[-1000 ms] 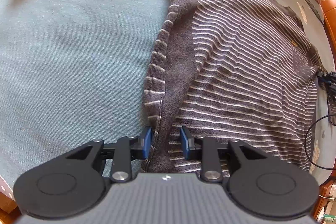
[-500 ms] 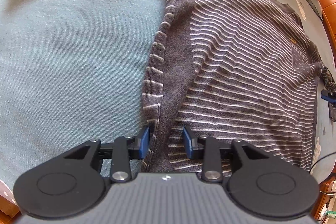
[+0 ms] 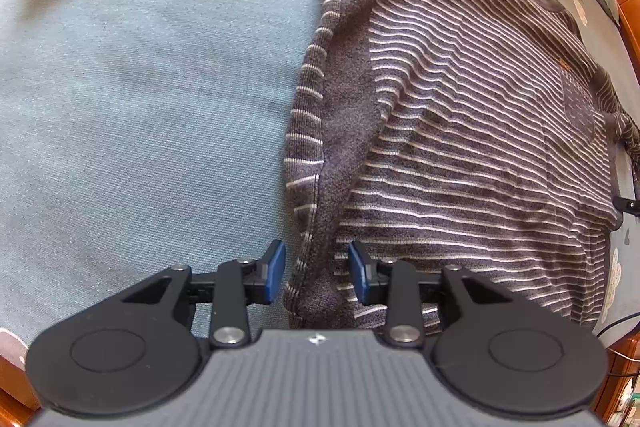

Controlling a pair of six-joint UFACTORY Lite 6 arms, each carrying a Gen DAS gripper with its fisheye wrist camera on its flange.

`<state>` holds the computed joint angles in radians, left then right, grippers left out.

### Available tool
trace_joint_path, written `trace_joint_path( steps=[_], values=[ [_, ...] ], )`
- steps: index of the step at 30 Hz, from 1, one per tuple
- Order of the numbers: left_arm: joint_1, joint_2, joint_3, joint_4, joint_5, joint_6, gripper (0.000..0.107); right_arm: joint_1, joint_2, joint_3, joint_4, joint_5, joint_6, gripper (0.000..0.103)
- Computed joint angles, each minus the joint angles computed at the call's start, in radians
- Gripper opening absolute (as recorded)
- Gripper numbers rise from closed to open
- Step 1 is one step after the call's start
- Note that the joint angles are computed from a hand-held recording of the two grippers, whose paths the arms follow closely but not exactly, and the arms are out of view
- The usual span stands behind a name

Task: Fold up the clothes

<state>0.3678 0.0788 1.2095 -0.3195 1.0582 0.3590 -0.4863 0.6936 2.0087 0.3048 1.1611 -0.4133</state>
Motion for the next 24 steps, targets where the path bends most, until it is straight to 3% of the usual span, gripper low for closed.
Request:
trace_joint_path(
  steps=[3,6,7,15,20,24],
  values=[
    [0.002,0.005,0.028,-0.017,-0.008,0.009,0.034,-0.001,-0.004,0.007,-0.009,0.008,0.004,0.014],
    [0.013,0.009,0.043,-0.035,-0.012,0.02,0.037,-0.03,-0.058,-0.046,0.05,-0.023,0.0,0.041],
    [0.016,0.007,0.042,-0.036,-0.014,0.024,0.037,-0.039,-0.085,-0.083,0.057,-0.036,-0.006,0.043],
    [0.059,0.082,0.131,-0.135,-0.064,0.072,0.037,-0.064,-0.192,-0.248,0.048,-0.028,-0.047,0.043],
    [0.084,0.311,0.348,-0.338,-0.092,0.033,0.041,-0.054,-0.161,-0.206,0.089,-0.034,-0.013,0.043],
    [0.028,0.539,0.603,-0.329,-0.086,0.002,0.042,-0.037,-0.065,-0.068,0.124,-0.036,0.0,0.052]
  ],
)
